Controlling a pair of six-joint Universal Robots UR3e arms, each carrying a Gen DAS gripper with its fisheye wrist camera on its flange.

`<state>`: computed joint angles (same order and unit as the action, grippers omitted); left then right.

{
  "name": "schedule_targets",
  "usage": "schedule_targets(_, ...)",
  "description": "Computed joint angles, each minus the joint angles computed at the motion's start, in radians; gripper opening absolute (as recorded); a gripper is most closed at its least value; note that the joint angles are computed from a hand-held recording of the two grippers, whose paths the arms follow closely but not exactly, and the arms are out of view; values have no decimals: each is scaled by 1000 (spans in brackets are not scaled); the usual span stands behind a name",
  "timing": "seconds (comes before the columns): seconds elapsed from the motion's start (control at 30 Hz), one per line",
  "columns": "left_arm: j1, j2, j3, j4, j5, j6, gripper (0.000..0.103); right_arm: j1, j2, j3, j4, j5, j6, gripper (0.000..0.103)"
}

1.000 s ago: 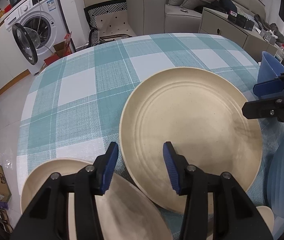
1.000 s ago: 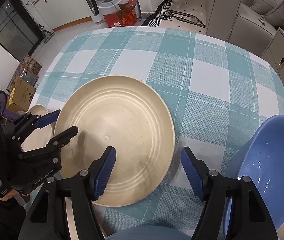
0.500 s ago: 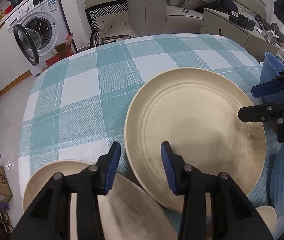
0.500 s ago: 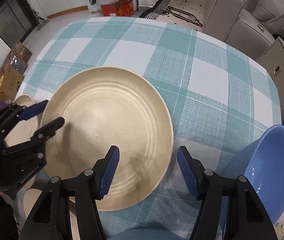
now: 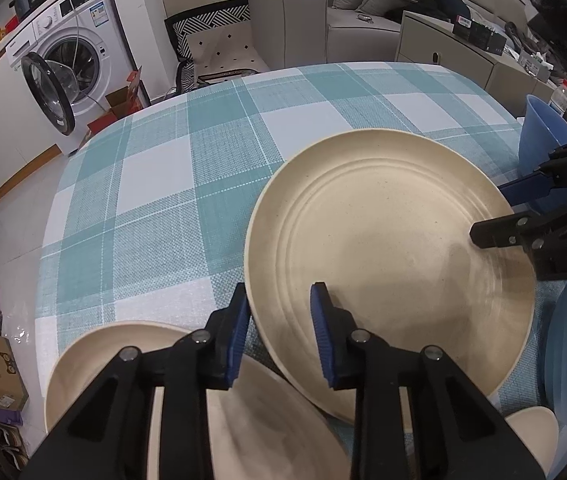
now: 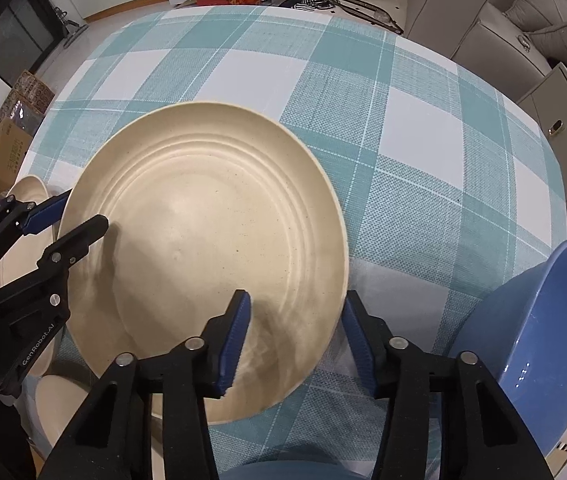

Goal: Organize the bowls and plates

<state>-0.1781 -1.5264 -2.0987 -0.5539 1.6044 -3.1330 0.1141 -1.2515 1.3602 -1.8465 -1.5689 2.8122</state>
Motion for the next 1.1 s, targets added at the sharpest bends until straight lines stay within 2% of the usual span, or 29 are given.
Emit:
schedule_targets(0.1, -8, -7, 1, 7, 17, -4, 25, -7, -6, 3, 2, -3, -5, 37)
schedule_targets(0.27, -16, -12, 6, 8, 34, -4, 23, 7, -22, 31, -24, -40, -19, 33)
schedule_targets(0.5, -26, -21, 16, 5, 53, -17, 20, -10, -42, 56, -40, -52, -23, 17)
schedule_targets(0.73, -25, -19, 17, 7, 55, -25, 18, -1, -53, 82, -81, -77, -23, 13)
schedule_targets(1.1, -23, 21, 20, 8, 60, -39, 16, -12, -98, 79, -111, -48, -11, 11)
